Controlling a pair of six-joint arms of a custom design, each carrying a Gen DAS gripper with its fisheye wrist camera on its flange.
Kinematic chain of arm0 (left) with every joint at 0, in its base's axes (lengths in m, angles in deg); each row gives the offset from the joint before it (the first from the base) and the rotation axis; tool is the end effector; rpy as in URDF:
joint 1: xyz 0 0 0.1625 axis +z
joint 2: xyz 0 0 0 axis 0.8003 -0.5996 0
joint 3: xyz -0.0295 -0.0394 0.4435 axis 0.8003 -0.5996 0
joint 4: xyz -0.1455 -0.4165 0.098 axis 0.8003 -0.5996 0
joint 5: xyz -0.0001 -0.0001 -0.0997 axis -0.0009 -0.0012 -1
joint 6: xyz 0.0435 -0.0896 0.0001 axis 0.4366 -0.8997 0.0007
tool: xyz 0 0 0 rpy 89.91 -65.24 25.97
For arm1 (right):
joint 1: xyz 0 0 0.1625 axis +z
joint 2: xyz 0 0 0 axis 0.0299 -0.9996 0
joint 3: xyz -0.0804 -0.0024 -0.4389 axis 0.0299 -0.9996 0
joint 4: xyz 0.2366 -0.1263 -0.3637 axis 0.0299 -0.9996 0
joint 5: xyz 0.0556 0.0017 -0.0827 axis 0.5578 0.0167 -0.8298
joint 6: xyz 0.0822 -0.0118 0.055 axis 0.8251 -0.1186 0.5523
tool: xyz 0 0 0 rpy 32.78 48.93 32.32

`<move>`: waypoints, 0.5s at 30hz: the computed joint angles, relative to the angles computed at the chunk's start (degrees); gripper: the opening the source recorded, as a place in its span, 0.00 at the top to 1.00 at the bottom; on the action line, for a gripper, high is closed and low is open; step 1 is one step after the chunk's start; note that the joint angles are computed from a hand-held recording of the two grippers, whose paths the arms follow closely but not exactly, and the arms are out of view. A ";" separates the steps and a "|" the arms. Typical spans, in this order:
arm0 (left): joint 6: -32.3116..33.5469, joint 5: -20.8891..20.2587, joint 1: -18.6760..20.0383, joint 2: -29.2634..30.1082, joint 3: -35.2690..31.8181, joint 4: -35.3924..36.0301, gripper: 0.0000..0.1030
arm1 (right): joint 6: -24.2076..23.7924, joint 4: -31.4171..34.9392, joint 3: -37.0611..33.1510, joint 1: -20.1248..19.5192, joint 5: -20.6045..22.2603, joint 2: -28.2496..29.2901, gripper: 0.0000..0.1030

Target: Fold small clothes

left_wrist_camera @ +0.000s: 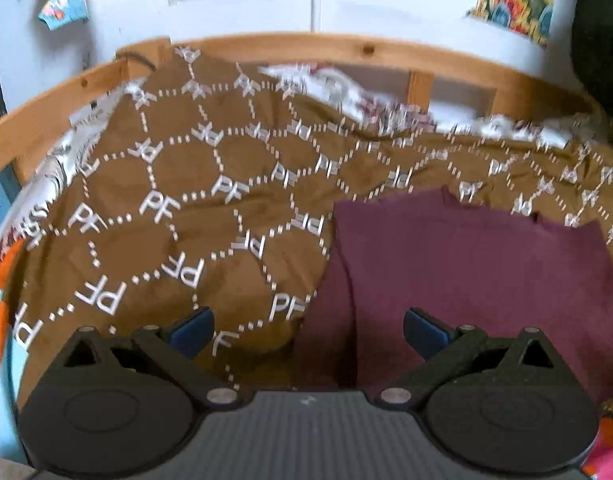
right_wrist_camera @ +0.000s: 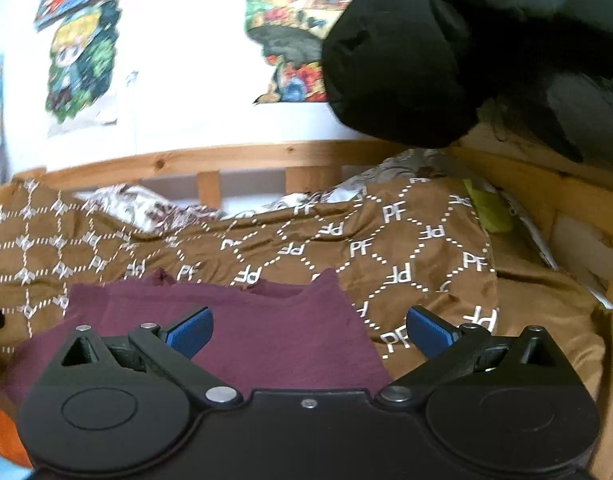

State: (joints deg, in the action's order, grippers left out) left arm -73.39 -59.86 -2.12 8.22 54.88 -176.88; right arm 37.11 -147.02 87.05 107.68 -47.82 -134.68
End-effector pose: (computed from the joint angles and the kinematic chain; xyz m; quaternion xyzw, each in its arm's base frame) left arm -0.1472 -0.5274 0.2549 0.1328 0.8536 -0.3538 0.3585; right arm 0.2228 -0.4228 0.1800 0.1638 -0.7748 0.5076 0.3393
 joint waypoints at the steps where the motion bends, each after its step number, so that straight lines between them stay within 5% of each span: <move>1: -0.41 -0.06 0.20 0.15 -0.23 1.03 0.01 | -0.56 0.79 -0.12 0.08 0.07 0.22 0.01; 11: 1.09 -0.24 0.06 1.14 -0.60 2.13 0.01 | -3.99 9.43 -1.06 0.83 1.64 2.09 0.01; 15: 1.30 -0.33 0.20 1.60 -1.04 2.98 0.01 | 5.40 13.89 -1.31 0.93 2.23 1.93 0.01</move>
State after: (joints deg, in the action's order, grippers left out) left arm -72.09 -60.19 -1.92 9.82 53.84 -173.90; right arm 42.51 -133.14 85.74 108.61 -45.59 -132.75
